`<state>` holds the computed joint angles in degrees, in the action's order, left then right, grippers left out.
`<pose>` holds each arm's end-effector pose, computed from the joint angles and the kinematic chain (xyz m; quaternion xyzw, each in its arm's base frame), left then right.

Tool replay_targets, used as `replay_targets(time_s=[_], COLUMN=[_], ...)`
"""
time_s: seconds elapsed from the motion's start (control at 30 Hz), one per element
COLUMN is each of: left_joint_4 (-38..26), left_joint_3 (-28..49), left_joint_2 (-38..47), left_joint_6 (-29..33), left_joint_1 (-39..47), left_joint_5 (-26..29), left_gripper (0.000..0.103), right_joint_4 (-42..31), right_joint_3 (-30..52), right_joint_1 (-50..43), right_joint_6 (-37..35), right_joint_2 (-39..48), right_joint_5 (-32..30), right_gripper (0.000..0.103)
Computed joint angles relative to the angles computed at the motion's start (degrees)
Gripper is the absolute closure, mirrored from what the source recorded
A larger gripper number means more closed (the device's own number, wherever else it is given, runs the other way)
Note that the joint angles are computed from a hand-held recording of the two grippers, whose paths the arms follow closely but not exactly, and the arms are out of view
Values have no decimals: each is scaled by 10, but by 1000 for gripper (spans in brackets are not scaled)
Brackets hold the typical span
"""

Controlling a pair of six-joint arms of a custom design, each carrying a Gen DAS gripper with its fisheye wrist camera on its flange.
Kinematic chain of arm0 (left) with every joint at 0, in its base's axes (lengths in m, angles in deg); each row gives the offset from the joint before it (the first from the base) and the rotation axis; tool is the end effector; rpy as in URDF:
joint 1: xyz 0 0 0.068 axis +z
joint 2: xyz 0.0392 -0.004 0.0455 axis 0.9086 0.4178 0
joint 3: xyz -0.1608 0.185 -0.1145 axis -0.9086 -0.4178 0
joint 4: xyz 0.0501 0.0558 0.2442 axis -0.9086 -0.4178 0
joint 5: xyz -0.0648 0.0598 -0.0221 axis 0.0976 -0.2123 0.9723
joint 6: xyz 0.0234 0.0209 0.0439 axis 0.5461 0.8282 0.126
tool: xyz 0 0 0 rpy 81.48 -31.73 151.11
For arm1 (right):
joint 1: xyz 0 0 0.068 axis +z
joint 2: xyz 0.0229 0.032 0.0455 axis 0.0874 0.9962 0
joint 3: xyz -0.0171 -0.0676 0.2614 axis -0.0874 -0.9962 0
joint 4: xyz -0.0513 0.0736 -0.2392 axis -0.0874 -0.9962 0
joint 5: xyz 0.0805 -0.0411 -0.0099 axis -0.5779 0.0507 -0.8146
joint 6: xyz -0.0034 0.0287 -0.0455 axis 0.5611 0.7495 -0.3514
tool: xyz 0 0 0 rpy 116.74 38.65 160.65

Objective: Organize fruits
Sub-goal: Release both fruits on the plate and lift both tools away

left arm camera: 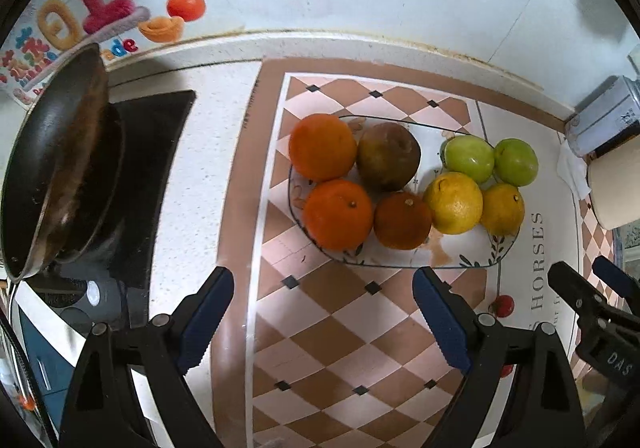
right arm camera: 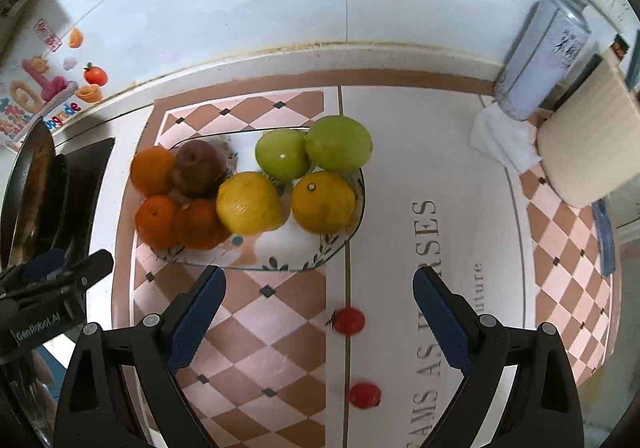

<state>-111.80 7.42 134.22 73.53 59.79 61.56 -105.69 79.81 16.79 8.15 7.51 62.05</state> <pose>0.3472 -0.0361 0.1353 0.0884 0.9832 -0.0381 0.1549 0.2880 0.0541 0.1448 0.1426 0.9694 -0.0151 0.1991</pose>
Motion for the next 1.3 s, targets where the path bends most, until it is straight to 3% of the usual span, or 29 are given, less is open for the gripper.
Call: replay_targets(time_s=[0.27, 0.73, 1.07, 1.3], left_joint_4=[23, -76, -173, -226], left_joint_3=[-90, -169, -170, -163], left_joint_2=[-128, -386, -507, -551], left_joint_6=[31, 105, 163, 210], left_joint_1=[18, 85, 159, 212], left_joint_5=[8, 77, 152, 201], left_gripper=[11, 11, 11, 11], right_joint_4=[-60, -269, -481, -596], right_joint_3=[-44, -22, 81, 139], right_joint_1=[82, 303, 504, 606], right_joint_6=[68, 258, 479, 626], right_joint_2=[-134, -314, -313, -269], right_joint_5=[60, 202, 329, 362], right_gripper=[6, 6, 6, 6])
